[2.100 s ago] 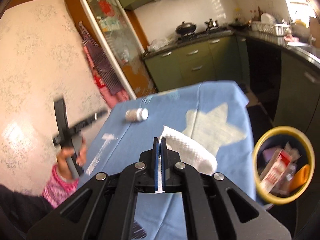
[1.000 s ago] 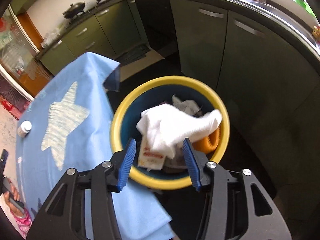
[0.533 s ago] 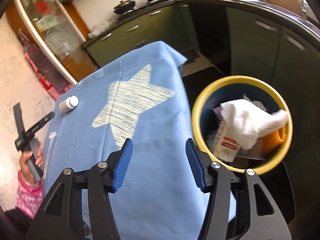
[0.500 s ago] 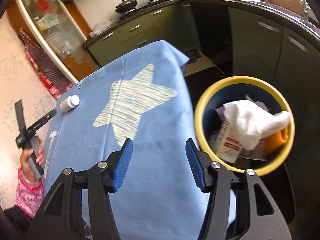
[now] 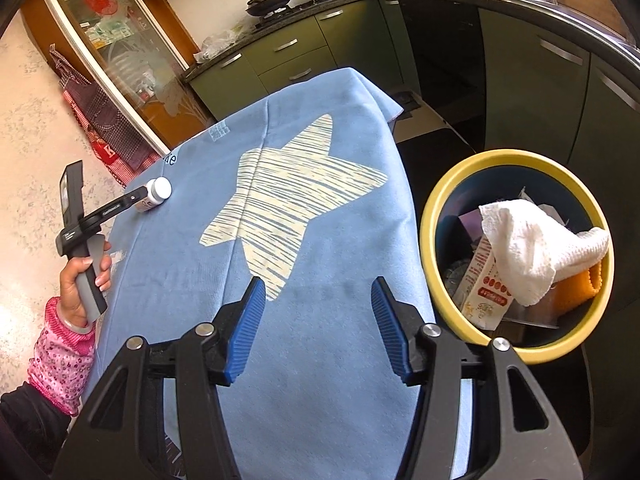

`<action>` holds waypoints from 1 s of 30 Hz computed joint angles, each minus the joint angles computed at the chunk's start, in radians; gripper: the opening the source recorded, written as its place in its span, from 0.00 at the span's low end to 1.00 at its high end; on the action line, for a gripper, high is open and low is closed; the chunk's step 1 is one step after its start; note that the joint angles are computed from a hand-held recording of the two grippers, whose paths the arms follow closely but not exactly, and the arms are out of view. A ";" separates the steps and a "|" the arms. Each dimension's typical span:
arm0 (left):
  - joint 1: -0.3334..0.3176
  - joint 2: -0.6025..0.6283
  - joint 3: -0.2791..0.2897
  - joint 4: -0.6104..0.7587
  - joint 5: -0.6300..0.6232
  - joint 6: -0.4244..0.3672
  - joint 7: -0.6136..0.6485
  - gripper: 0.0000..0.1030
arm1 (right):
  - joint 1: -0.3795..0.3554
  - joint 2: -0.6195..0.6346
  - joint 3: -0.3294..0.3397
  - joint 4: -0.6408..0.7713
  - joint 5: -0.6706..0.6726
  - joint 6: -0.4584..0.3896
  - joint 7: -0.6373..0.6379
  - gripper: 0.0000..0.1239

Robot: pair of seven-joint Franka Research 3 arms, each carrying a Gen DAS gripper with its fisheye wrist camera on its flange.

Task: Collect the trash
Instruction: 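Grasp the white pill bottle on the table with the left gripper, then carry the pill bottle over the bin and open the left gripper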

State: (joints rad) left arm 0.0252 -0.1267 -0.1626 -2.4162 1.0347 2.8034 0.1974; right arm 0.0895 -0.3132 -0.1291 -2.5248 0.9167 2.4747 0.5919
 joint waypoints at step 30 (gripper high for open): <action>-0.070 -0.007 0.003 0.024 -0.115 0.002 0.124 0.80 | -0.011 -0.022 -0.009 -0.009 0.042 -0.017 -0.040 0.43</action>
State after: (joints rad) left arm -0.0448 -0.1334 -0.1598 -2.3919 0.9199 2.8059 0.3210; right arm 0.0784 -0.3353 -0.1377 -2.5339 0.9583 2.4575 0.5523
